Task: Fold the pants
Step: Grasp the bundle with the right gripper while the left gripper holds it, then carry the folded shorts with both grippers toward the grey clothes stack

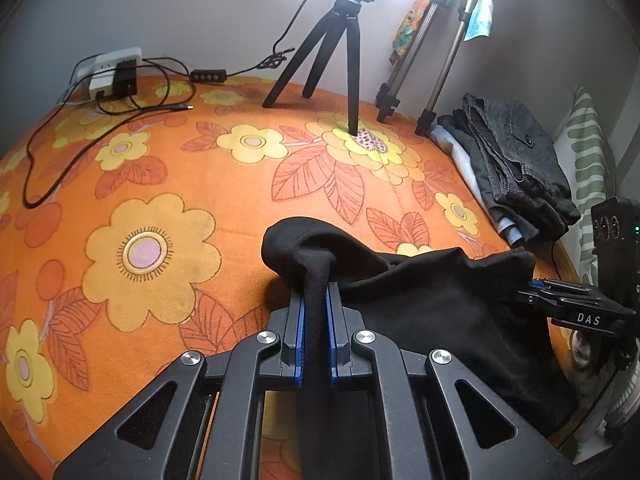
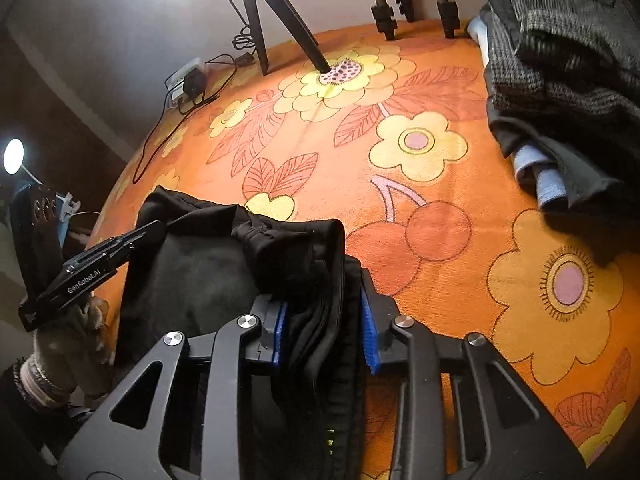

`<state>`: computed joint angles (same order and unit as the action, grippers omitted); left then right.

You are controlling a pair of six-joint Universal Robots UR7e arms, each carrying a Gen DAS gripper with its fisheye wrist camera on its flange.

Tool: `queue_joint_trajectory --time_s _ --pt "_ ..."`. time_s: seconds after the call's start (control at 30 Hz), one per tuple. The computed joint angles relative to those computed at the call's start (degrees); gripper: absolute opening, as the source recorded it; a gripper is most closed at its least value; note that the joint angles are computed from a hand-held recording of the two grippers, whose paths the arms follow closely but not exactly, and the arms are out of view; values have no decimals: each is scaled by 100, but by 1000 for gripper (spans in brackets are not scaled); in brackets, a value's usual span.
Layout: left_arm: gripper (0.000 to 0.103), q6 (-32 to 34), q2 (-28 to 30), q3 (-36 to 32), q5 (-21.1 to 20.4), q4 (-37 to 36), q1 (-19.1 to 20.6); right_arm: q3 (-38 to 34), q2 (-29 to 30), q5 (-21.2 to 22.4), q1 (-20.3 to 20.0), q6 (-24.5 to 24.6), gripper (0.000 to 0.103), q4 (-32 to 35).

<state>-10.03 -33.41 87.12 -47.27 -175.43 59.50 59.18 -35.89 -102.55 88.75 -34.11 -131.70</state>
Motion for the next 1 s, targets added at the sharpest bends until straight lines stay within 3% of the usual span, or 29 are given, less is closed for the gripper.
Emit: queue_joint_trajectory --time_s 0.5,0.77,1.0 --pt "7 352 -260 396 30 -936 -349 910 -818 552 135 6 29 -789" --pt "7 1318 -136 395 436 -1644 -798 1410 -1297 720 219 19 29 -1319" --pt "7 1822 -51 410 400 -2138 -1065 1800 -1695 869 234 140 29 -1802"
